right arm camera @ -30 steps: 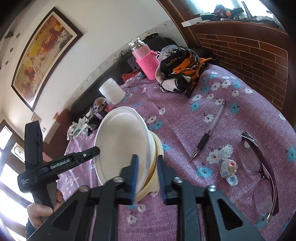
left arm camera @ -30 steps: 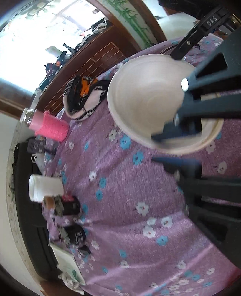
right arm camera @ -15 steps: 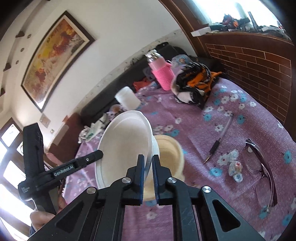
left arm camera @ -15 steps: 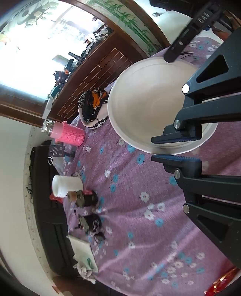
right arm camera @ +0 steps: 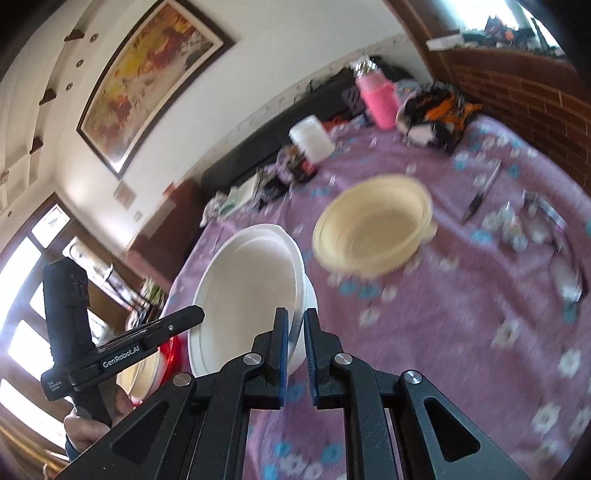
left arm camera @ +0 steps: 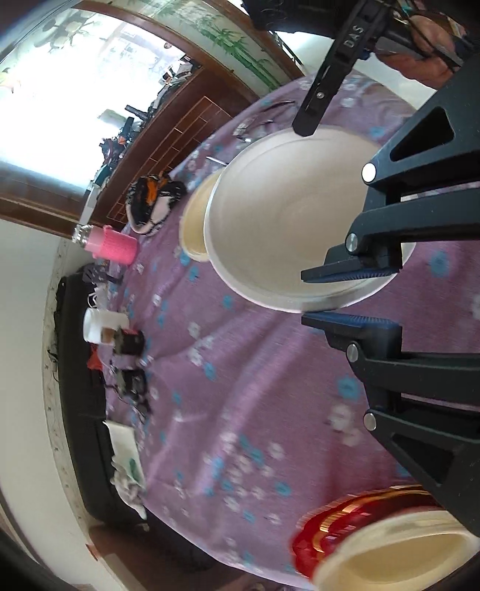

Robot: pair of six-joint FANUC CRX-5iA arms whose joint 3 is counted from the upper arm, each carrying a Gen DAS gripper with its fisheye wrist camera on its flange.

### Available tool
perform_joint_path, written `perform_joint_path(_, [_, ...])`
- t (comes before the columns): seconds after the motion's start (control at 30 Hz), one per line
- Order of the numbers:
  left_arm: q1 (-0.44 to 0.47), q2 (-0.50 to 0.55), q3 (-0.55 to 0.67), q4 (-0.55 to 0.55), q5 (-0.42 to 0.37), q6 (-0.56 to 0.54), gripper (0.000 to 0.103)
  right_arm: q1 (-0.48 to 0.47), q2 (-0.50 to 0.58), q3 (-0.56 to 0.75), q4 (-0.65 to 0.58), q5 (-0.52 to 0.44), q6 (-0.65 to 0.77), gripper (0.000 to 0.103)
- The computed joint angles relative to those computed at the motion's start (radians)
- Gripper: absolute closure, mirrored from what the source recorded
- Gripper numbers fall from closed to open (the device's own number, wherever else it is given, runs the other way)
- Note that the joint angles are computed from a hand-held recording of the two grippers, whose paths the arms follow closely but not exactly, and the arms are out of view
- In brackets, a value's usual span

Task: Organize plates and bowls
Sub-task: 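Lift the white bowl with the left tool and carry it toward the plate stack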

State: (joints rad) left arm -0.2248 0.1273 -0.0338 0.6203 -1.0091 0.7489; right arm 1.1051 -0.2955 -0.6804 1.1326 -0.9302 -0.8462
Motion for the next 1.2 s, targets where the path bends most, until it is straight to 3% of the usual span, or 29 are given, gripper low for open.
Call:
perform_joint_path(0.3, [0.033, -0.044, -0.110, -0.007, 0.049, -0.024, 0.086, 0.014, 0.064, 0.017, -0.059, 0.062, 0.003, 0.093])
perform_joint_path(0.63, [0.010, -0.075, -0.209, 0.030, 0.192, -0.108, 0.086, 0.053, 0.178, 0.129, -0.143, -0.097, 0.142, 0.090])
perform_joint_path(0.8, [-0.005, -0.121, -0.276, 0.060, 0.278, -0.172, 0.086, 0.056, 0.183, 0.127, -0.148, -0.107, 0.125, 0.090])
perform_joint_path(1.2, [-0.020, -0.177, -0.369, 0.120, 0.391, -0.261, 0.086, 0.066, 0.212, 0.152, -0.163, -0.132, 0.108, 0.090])
